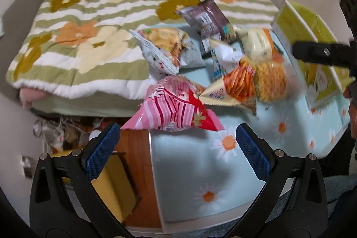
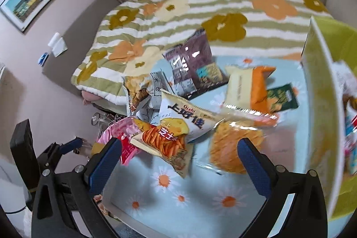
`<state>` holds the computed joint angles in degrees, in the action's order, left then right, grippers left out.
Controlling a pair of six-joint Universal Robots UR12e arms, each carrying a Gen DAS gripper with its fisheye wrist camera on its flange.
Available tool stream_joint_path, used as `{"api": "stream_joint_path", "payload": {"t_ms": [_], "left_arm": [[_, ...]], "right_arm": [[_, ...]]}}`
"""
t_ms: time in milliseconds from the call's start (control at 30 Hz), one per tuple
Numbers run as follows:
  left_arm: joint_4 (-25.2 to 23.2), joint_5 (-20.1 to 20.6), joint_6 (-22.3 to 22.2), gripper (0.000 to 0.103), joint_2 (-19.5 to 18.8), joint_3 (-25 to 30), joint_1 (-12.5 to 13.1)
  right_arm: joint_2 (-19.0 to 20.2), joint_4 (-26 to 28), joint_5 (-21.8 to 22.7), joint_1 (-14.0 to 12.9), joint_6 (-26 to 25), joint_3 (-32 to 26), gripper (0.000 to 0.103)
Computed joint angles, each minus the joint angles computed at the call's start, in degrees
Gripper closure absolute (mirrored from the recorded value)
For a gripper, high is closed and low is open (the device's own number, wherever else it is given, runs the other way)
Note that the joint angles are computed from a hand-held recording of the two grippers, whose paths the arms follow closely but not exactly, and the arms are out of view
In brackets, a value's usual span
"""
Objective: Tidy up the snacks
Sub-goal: 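Grasp the pink strawberry bag with the left tool while the right tool grasps the Oishi cheese bag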
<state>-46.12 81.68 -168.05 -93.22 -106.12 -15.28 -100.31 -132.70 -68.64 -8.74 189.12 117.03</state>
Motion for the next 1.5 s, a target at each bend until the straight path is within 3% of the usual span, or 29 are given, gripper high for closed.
{"api": "stream_joint_path", "payload": {"t_ms": [300, 500, 800, 933, 1033, 1133, 1367, 1500], "left_arm": [[0.05, -0.11, 15.34, 0.000, -3.86, 0.98, -1.06], [1.74, 3.02, 20.51, 0.000, -5.22, 1.20, -2.43], [1.10, 6.09, 20.68, 0.000, -7.41, 2.74, -3.37], [1.94, 5.63, 21.15, 0.002, -7.63, 2.51, -3.47], [4.39, 7.78, 22.52, 0.021, -7.65, 1.83, -4.01], [4.37, 6.95, 23.61, 0.025, -7.55, 1.81, -3.68], [3.75, 5.60, 23.09, 0.029, -7.14, 1.78, -3.10], [3.02, 5.60, 21.86, 0.029, -6.82, 1.81, -3.02]], "right_arm": [[3.44, -0.41, -0.72, 2.55, 11.17, -0.06, 0.000], [4.72, 0.20, -0.31, 2.67, 12.68, -0.61, 0.000], [6.92, -0.16, 2.12, 2.31, 15.17, -1.32, 0.000], [7.35, -0.32, 4.39, 1.66, 16.41, -0.83, 0.000], [7.40, -0.68, 5.52, 1.26, 17.46, -0.38, 0.000], [7.76, -1.12, 5.71, 1.39, 18.30, -0.41, 0.000], [7.80, -1.19, 5.67, 1.01, 19.25, -0.34, 0.018], [7.92, 0.08, 5.74, 0.94, 18.75, -0.63, 0.035]]}}
